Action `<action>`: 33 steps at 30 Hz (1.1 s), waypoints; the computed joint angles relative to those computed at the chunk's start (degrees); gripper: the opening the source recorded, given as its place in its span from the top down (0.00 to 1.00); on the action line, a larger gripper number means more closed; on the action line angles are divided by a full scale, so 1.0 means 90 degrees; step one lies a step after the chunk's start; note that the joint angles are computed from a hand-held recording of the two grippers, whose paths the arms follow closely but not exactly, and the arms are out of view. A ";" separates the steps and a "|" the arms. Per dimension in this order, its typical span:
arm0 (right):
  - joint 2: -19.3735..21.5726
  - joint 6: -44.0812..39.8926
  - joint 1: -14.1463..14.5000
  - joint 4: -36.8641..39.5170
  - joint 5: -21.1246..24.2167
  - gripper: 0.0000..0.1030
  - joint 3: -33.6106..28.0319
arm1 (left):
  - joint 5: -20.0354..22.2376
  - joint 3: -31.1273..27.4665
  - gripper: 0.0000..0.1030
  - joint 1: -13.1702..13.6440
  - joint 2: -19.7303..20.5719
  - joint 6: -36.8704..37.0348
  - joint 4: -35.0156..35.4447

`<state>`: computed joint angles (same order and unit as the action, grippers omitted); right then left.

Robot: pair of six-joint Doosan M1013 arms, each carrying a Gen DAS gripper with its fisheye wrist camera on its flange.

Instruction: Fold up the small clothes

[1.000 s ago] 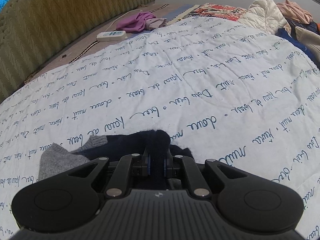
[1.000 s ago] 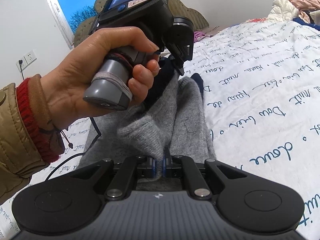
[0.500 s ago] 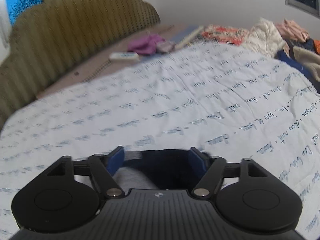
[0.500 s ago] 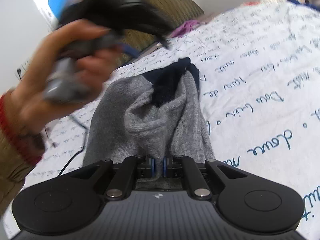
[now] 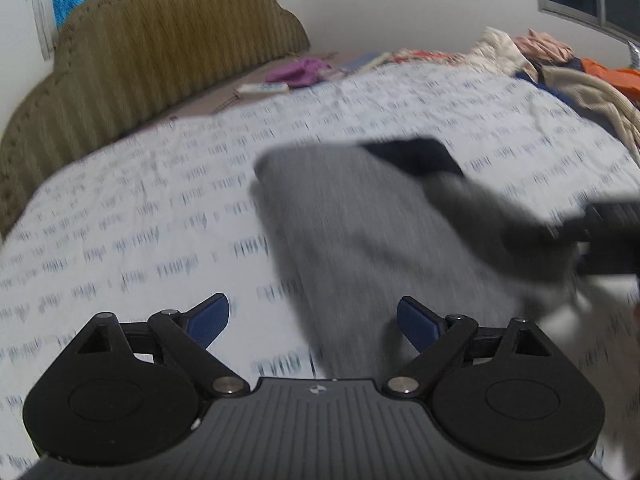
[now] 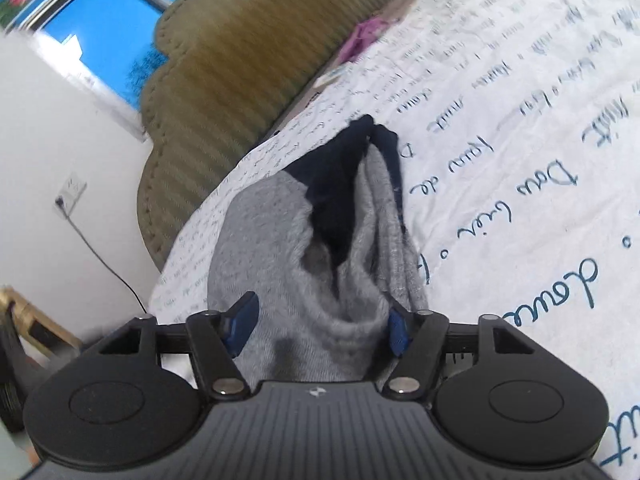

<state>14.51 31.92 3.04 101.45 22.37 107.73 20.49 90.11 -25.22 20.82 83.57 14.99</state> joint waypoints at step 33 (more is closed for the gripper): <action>-0.0159 0.2592 -0.0059 -0.2813 -0.0195 0.91 0.0008 | 0.0510 -0.0148 0.09 0.0151 0.0090 -0.0974 0.0488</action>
<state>13.07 55.24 2.51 76.13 20.62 107.81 25.08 88.78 -23.86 21.63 74.80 19.38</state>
